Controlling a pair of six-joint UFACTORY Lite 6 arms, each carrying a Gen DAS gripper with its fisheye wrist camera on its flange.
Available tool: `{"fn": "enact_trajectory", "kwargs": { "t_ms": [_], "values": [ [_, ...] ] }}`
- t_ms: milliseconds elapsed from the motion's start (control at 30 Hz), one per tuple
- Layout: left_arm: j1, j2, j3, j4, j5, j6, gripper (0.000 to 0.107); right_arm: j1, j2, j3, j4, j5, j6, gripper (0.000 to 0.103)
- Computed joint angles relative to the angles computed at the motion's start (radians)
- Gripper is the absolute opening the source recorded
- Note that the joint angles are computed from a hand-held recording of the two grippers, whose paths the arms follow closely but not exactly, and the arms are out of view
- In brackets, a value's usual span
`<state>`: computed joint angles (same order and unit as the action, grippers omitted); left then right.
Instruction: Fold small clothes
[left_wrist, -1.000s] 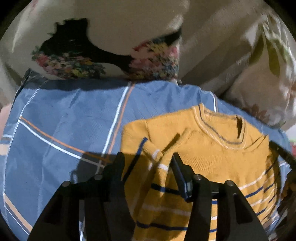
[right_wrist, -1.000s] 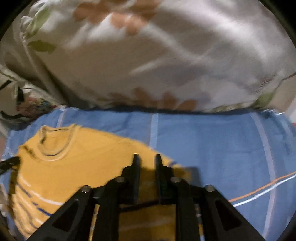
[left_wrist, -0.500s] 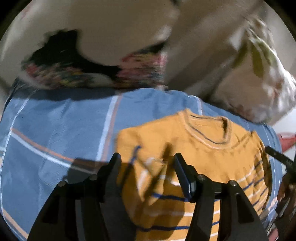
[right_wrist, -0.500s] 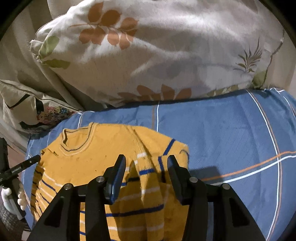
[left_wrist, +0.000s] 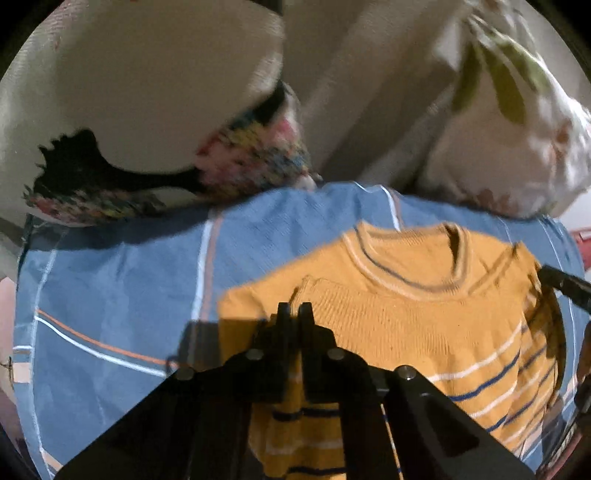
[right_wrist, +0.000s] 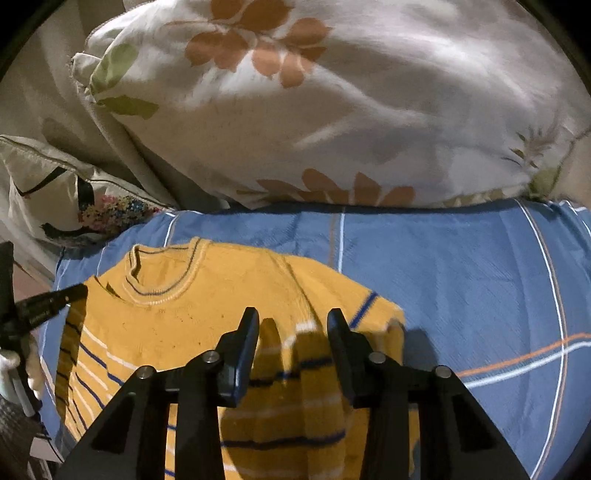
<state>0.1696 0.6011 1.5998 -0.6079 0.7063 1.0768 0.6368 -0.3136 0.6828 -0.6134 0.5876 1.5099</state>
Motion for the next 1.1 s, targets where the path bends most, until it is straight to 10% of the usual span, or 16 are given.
{"fn": "enact_trajectory", "kwargs": {
  "t_ms": [267, 433, 567, 867, 1100],
  "values": [
    [-0.067, 0.229, 0.241, 0.263, -0.086, -0.349, 0.000, -0.114, 0.152, 0.036, 0.045, -0.081, -0.070, 0.042],
    [0.051, 0.135, 0.189, 0.055, 0.007, -0.151, 0.008, 0.085, -0.016, 0.036, -0.066, 0.137, 0.115, 0.042],
    [0.166, -0.029, 0.020, -0.059, 0.026, -0.004, 0.042, 0.341, -0.130, 0.006, -0.090, 0.243, 0.330, 0.042],
    [0.392, -0.100, -0.291, -0.055, 0.110, 0.188, 0.045, 0.672, -0.095, -0.110, -0.019, 0.302, 0.729, 0.042],
    [0.515, -0.052, -0.276, -0.126, 0.195, 0.201, 0.046, 0.539, 0.221, 0.301, -0.029, 0.244, 0.435, 0.051]
  ]
}}
